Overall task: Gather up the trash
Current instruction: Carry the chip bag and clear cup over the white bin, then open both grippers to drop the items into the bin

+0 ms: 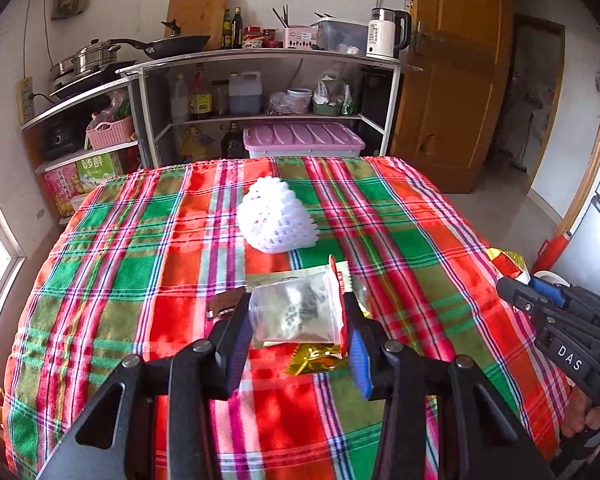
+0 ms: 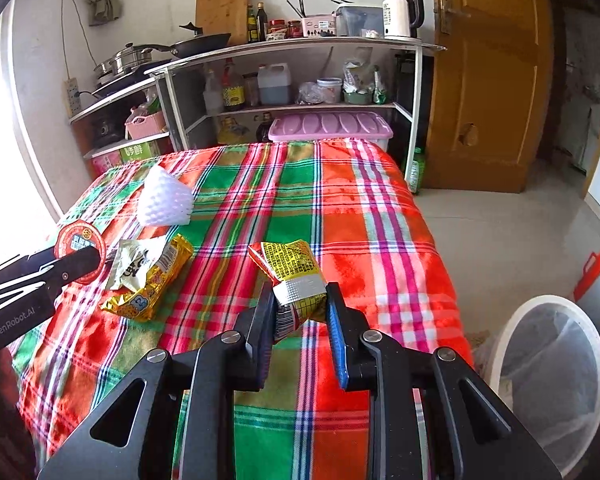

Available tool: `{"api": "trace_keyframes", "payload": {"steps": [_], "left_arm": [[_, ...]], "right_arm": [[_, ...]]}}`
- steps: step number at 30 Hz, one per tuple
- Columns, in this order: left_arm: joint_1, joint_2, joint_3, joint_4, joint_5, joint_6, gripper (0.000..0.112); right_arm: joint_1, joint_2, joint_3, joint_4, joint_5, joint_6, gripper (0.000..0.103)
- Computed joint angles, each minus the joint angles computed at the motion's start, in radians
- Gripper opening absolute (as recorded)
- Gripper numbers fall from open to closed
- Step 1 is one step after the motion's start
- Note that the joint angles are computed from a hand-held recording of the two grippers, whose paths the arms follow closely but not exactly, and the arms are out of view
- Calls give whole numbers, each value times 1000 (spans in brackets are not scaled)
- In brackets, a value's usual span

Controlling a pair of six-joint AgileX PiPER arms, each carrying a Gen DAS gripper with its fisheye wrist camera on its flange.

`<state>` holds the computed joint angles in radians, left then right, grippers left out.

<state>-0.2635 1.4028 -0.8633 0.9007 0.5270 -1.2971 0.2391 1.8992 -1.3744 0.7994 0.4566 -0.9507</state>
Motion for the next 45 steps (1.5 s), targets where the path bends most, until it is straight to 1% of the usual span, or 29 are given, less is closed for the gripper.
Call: {"api": "trace_keyframes", "payload": {"steps": [6, 11, 19, 25, 32, 39, 42, 45], "left_arm": [[-96, 54, -69, 8, 6, -22, 45], [-164, 121, -152, -4, 14, -5, 45], [-254, 231, -306, -38, 30, 55, 45], [-318, 340, -446, -96, 49, 130, 45], [-399, 490, -661, -183, 74, 245, 45], [-448, 642, -888, -306, 137, 396, 45], [-453, 694, -960, -367, 156, 457, 45], [-464, 743, -1026, -381, 191, 482, 45]], "right_arm": [[-88, -59, 66, 80, 2, -88, 25], [-172, -83, 83, 123, 28, -123, 25], [-285, -108, 105, 162, 28, -174, 25], [-375, -99, 96, 161, 30, -184, 25], [-485, -73, 71, 150, 40, -176, 25], [-563, -29, 33, 98, 38, -140, 25], [-586, -3, 10, 74, 49, -118, 25], [-603, 26, -10, 44, 59, -97, 25]]}}
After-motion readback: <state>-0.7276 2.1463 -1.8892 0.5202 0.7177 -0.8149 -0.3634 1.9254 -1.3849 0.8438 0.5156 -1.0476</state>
